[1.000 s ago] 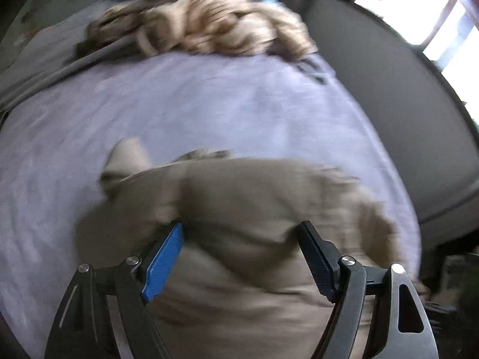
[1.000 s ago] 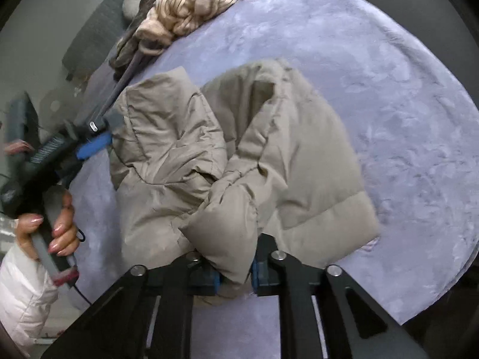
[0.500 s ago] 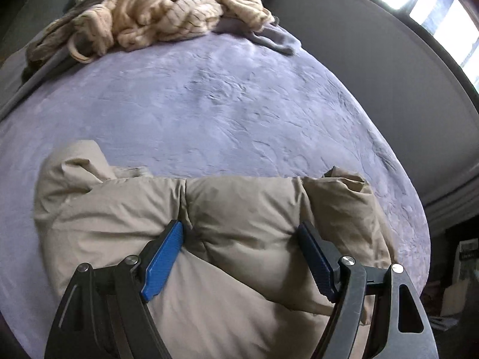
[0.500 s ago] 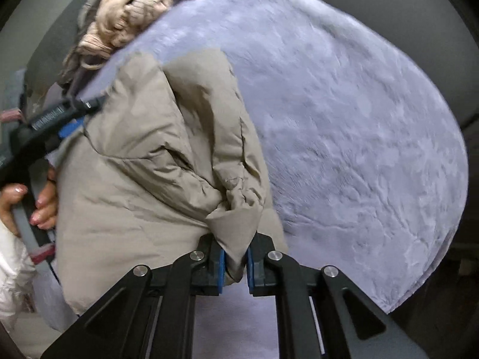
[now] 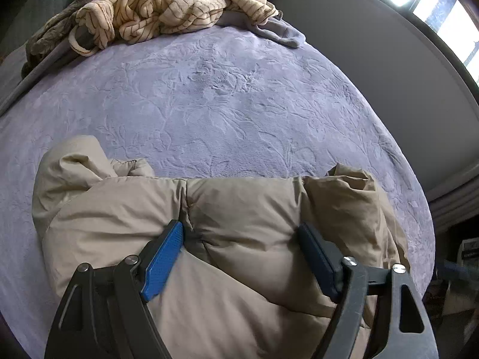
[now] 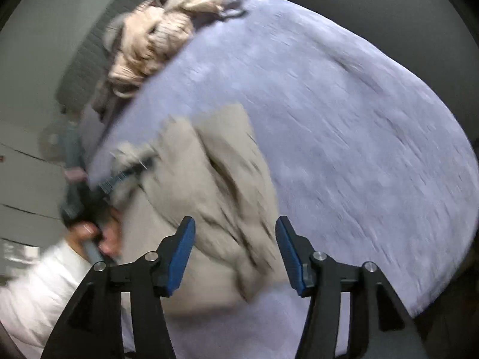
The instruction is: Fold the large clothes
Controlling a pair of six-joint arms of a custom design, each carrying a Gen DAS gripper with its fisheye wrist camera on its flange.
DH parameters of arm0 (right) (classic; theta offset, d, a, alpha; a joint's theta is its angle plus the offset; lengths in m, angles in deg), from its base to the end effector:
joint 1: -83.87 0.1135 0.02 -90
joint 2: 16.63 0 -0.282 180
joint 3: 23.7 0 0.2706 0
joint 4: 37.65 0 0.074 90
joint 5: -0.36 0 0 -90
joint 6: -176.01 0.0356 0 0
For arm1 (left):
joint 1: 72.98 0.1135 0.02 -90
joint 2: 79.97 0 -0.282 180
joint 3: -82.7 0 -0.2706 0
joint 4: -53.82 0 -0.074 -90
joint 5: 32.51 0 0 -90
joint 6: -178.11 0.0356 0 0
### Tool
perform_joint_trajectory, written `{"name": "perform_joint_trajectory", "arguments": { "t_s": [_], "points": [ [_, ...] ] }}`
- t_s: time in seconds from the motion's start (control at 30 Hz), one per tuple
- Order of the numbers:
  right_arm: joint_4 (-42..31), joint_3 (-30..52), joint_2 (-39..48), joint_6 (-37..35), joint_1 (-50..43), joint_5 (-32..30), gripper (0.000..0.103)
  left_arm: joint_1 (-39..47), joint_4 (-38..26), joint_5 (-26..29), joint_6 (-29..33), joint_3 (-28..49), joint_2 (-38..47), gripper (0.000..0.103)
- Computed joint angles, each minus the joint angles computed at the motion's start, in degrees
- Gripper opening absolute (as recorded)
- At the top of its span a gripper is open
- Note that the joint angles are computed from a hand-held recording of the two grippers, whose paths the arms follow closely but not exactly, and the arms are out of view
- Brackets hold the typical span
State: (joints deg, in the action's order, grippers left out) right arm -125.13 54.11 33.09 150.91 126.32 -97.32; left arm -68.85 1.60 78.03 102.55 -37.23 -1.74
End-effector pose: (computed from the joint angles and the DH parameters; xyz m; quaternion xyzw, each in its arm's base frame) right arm 0.0942 0.0926 0.3620 0.1700 0.9474 0.2504 0.1040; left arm 0.2559 0.0060 0.2041 0.1174 0.9629 -0.1463 0.1938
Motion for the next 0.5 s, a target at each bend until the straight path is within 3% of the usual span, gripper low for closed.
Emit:
{"name": "perform_joint_trajectory", "arguments": {
  "t_s": [0.13, 0.27, 0.3, 0.33, 0.37, 0.43, 0.5],
  "points": [
    [13.5, -5.5, 5.5, -7.5, -10.3, -10.6, 0.06, 0.2, -0.1, 0.0, 0.2, 0.0, -0.2, 0.081],
    [25.8, -9.0, 15.6, -5.1, -10.5, -16.8, 0.059, 1.1, -1.5, -0.7, 0.9, 0.7, -1.0, 0.081],
    [27.5, -9.5, 17.4, -4.7, -10.5, -17.4, 0.052, 1.7, -2.2, -0.8, 1.0, 1.2, -1.4, 0.081],
    [28.8, -10.1, 18.4, -4.3, -10.3, -17.5, 0.03, 3.1, -3.0, -0.3, 1.0, 1.7, -2.1, 0.081],
    [28.6, -10.0, 19.2, -4.7, -10.2, -17.5, 0.022, 4.7, -3.7, 0.2, 1.1, 2.2, -2.8, 0.081],
    [27.1, -10.0, 19.1, -6.0, -9.4, -16.2, 0.012, 9.4, -4.7, 0.4, 1.4, 2.9, -4.8, 0.081],
    [23.5, -7.5, 20.1, -8.8, -7.4, -13.3, 0.01, 13.8, -4.5, -1.0, 1.9, 2.6, -6.4, 0.081]
  ]
}}
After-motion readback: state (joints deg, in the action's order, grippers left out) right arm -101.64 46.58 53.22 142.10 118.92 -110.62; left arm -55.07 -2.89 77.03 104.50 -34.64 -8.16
